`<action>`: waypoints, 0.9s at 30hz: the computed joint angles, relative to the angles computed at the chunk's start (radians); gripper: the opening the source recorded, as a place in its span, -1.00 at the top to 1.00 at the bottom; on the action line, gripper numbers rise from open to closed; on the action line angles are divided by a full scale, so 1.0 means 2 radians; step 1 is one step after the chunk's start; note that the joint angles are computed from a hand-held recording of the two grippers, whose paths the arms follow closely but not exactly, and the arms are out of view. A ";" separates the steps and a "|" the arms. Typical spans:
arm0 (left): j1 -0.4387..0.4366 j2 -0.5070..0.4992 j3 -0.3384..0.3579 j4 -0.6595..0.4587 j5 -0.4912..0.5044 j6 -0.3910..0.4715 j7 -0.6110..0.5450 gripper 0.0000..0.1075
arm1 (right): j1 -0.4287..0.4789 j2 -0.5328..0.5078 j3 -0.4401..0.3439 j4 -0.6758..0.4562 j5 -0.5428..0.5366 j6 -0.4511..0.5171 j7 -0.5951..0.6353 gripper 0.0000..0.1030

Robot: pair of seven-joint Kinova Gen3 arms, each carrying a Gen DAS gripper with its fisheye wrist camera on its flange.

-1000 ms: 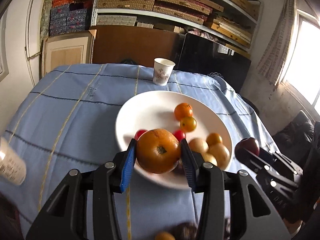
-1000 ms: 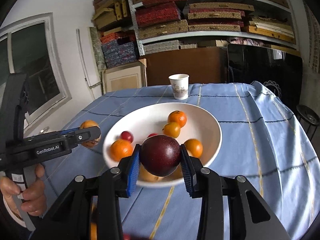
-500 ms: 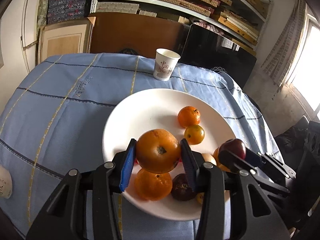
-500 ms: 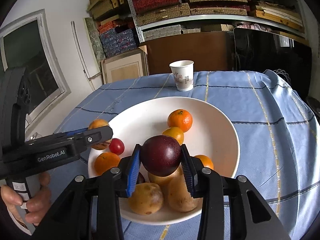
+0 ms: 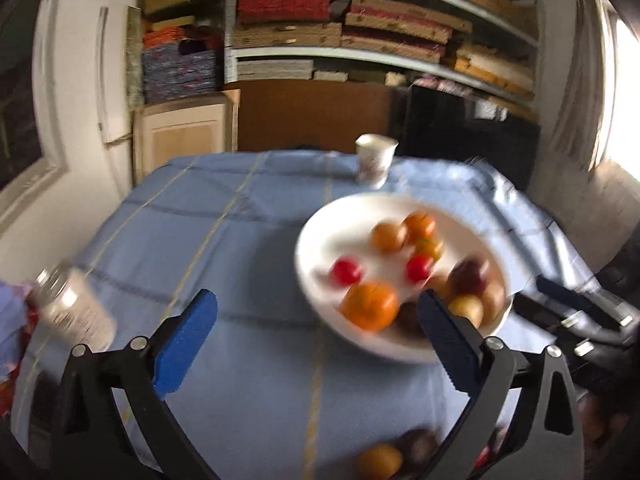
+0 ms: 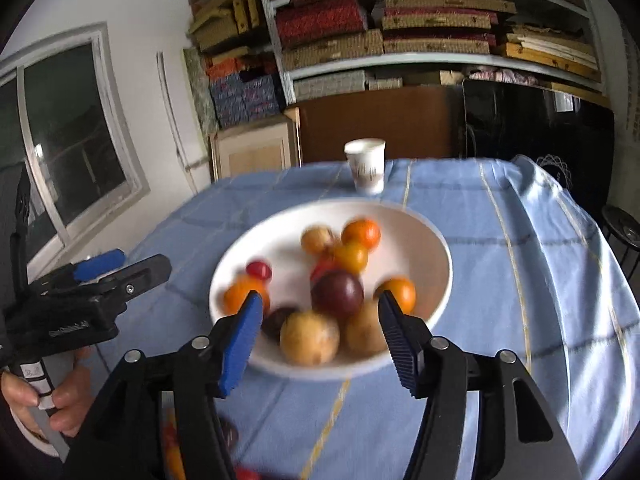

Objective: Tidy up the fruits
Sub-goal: 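Move both open tools back toward the fruit pile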

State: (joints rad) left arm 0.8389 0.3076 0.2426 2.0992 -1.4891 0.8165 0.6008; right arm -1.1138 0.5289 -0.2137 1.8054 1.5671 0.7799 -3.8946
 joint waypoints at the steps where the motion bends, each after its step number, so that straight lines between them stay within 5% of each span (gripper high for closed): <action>1: 0.002 0.004 0.006 0.006 0.014 0.008 -0.001 -0.83 | -0.004 -0.002 -0.002 0.007 0.000 0.002 -0.008 -0.18; 3: -0.010 0.002 0.022 0.016 0.032 0.001 -0.003 -0.83 | -0.011 -0.007 -0.009 0.022 0.000 0.006 -0.024 -0.18; 8: -0.002 -0.022 -0.001 0.047 0.019 -0.040 0.038 -0.83 | -0.043 -0.015 -0.001 0.039 -0.017 0.011 -0.005 -0.18; 15: -0.011 -0.033 0.008 0.054 0.032 -0.034 0.055 -0.83 | 0.057 -0.054 -0.102 0.082 0.028 -0.112 0.098 -0.18; 21: -0.014 -0.044 0.014 0.059 0.037 -0.035 0.063 -0.83 | -0.013 -0.051 -0.062 0.072 -0.057 -0.099 0.217 -0.29; 27: -0.012 -0.049 0.019 0.055 0.072 -0.045 0.030 -0.83 | -0.025 -0.047 -0.042 0.070 -0.097 -0.146 0.218 -0.32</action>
